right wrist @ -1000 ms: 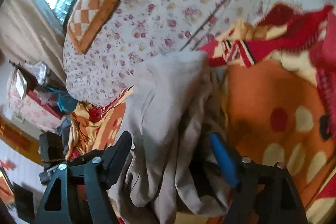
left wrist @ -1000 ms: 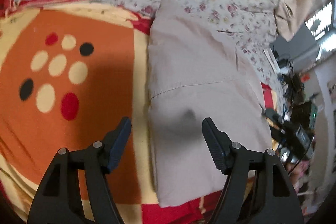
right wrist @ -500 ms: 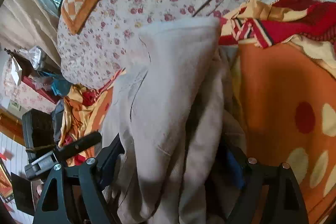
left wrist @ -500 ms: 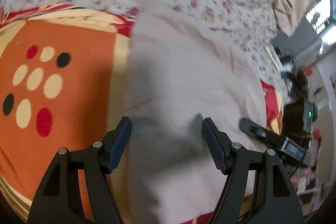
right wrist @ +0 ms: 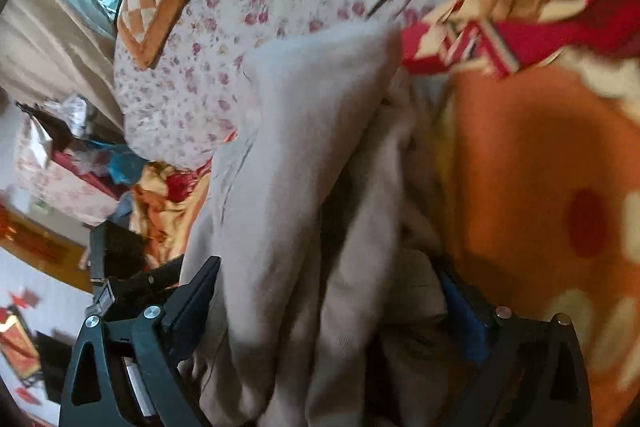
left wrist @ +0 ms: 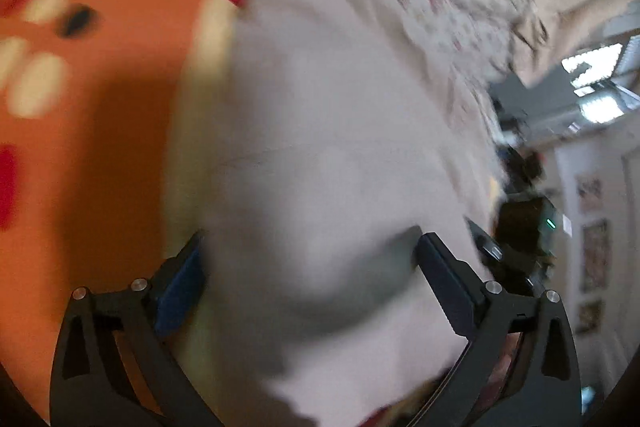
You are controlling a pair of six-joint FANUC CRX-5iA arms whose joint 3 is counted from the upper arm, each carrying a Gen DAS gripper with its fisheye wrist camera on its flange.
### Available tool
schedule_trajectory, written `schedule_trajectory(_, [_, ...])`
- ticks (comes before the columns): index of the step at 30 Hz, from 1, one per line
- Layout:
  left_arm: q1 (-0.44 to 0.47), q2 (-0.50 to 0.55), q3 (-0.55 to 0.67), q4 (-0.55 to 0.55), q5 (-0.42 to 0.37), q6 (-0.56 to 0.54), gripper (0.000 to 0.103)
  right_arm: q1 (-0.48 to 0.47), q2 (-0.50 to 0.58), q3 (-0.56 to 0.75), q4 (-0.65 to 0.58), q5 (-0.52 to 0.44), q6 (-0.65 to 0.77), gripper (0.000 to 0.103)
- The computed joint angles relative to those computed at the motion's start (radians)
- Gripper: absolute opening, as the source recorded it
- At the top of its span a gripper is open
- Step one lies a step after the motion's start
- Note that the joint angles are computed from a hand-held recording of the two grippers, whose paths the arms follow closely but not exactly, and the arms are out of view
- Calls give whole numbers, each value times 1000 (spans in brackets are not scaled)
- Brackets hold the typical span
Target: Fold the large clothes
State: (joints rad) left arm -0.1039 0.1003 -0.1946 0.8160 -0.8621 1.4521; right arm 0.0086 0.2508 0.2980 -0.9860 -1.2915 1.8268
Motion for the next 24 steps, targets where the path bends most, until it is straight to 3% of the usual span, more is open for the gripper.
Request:
schedule_trajectory(2, [-5,6,25,0,-12,-6,66,-20,24,16,-61,-39,-11,69])
schedule_trajectory(3, [-2,6,27,19,-23,-10,60,-47,49,33,-141,-96,-14,54])
schedule_trajectory(5, [8,-14,33,32,-36,-13,41,-51,41,32,-163,-105,-29,50])
schedule_trajectory(9, [23,-107,32,4,-52,-51,40,-62,10,36,-231,-174,9,49])
schedule_trajectory(13, [39,-178,14,-90,-111,-4,40,-88,-28,9,-296,-240,52,48])
schedule_trajectory(17, [7,-160,41,-314,-198,145,43,-14,-88,-67,-82,-134,14,48])
schedule_trajectory(20, [-13,-178,56,-387,-177,209,48,-50,-79,-90,-91,-140,-43,50])
schedule_trajectory(24, [-64,-154,187,-571,-200,336,56,-28,-190,-123,12,-33,-30,50])
